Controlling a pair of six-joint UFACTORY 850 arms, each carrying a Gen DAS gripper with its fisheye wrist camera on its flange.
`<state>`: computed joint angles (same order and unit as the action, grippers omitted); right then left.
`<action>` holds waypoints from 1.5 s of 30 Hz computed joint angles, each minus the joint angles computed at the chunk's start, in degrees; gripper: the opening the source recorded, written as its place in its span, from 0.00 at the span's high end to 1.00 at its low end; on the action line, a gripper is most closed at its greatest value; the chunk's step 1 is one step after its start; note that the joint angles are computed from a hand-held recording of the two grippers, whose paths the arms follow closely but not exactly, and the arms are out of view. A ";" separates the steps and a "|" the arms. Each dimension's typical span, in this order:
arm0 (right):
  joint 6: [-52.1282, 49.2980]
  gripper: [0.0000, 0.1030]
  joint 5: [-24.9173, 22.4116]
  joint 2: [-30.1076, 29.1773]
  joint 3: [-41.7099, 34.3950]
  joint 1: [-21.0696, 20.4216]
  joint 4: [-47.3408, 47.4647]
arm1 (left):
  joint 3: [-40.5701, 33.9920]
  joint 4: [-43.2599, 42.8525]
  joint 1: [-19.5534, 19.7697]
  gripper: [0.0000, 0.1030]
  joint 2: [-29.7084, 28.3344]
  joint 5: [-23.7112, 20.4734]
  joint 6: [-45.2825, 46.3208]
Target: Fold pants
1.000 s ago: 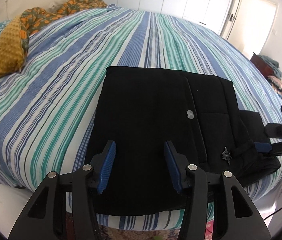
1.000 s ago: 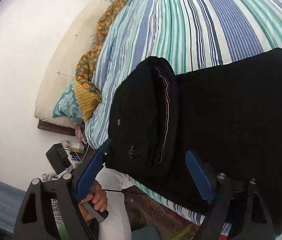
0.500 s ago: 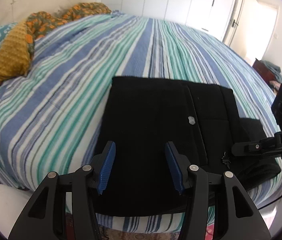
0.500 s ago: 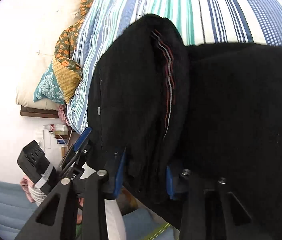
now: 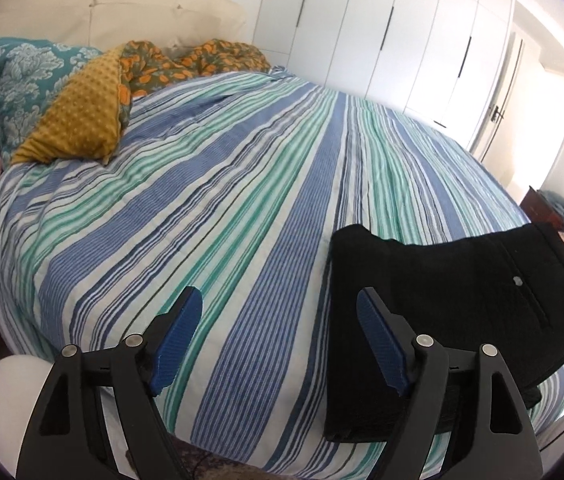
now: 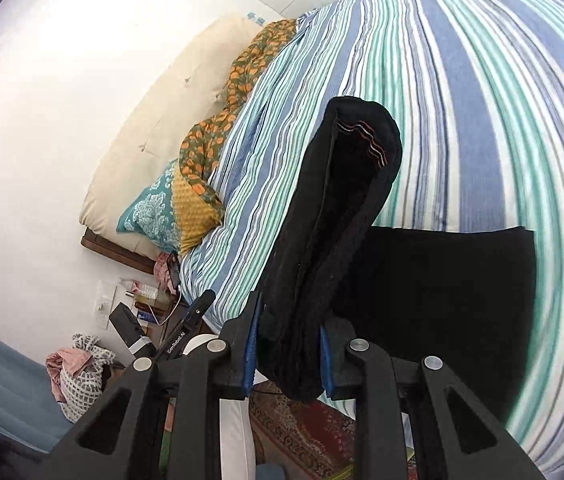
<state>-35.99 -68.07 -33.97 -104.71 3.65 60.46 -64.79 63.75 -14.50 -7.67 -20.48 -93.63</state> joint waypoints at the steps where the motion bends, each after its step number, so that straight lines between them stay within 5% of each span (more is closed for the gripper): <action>1: 0.29 0.76 0.29 0.40 0.54 -0.77 -0.69 | -0.22 -0.02 -0.43 0.22 -0.18 -0.25 0.76; 9: 4.34 0.76 4.42 1.48 11.92 -5.95 -2.72 | -2.59 -6.92 -3.76 0.22 -2.58 -0.70 13.78; 13: 2.88 0.66 6.70 0.85 13.79 -7.19 0.33 | -3.00 -7.16 -5.23 0.22 -2.71 -1.25 16.12; 16: 4.83 0.58 6.21 0.53 11.77 -7.38 -2.33 | -3.08 -7.11 -5.84 0.22 -2.64 -1.68 17.18; 21: 4.90 0.57 16.51 2.94 6.06 -5.21 -14.08 | -4.00 -10.53 -5.80 0.22 -3.62 -0.76 20.33; 27: -3.70 0.57 14.50 -3.43 -6.92 -0.22 -8.63 | -5.73 -20.20 -6.43 0.22 -5.70 -1.02 33.51; 30: 2.45 0.57 14.18 -7.94 -10.17 1.70 -12.33 | -6.82 -28.67 -6.36 0.22 -7.29 -2.49 42.91; 33: 9.51 0.76 14.30 -10.58 -8.81 1.11 -17.99 | -6.73 -30.87 -6.12 0.22 -7.02 -2.22 44.58; 45: -11.02 0.78 22.44 10.13 14.49 1.14 -13.19 | -7.48 -35.07 -5.66 0.22 -7.48 -3.11 47.20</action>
